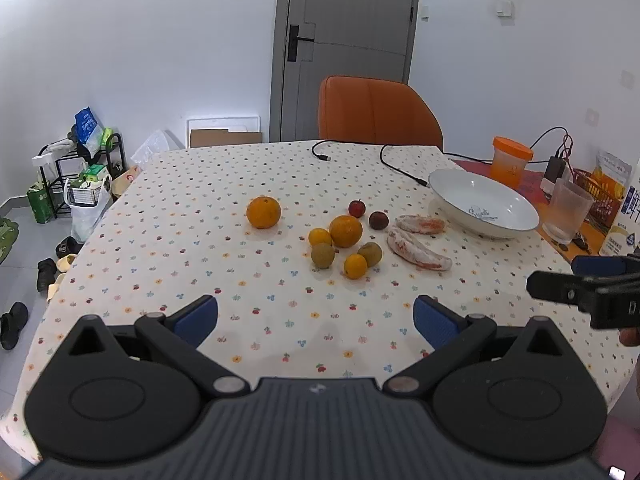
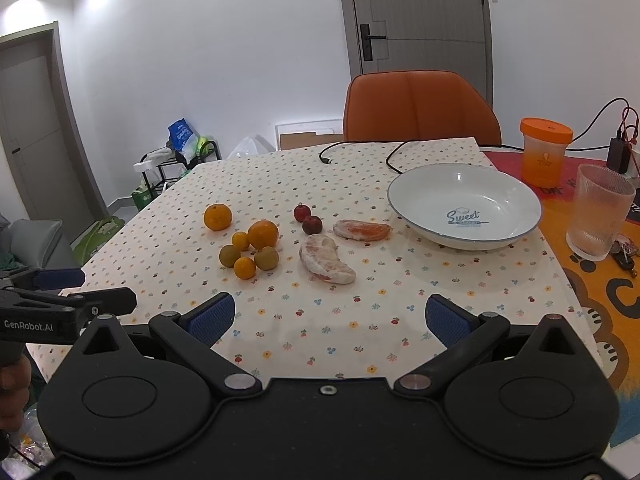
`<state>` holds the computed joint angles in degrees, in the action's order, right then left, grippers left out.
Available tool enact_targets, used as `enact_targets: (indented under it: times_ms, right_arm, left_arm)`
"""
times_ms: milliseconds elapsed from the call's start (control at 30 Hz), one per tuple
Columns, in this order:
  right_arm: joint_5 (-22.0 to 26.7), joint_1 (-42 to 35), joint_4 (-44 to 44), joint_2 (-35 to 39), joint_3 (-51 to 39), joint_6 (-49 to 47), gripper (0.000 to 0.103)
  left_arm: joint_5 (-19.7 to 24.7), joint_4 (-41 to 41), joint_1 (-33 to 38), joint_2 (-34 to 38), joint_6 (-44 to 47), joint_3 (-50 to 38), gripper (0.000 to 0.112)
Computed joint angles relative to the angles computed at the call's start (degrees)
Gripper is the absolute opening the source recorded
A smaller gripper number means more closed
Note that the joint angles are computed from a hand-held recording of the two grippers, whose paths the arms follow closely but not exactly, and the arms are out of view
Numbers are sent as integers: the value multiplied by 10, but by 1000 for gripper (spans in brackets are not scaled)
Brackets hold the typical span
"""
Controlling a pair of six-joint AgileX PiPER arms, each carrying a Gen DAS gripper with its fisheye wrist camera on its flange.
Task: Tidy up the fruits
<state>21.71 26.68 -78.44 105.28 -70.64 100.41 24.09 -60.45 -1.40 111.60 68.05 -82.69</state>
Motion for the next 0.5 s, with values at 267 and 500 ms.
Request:
enact_targets:
  times_ms: [267, 500]
  right_arm:
    - [-26, -15, -6, 17, -14, -22, 103]
    - [-75, -45, -57, 29, -15, 24, 103]
  left_arm:
    - [5, 11, -3, 29, -17, -37, 103]
    - [3, 24, -14, 59, -38, -74, 103]
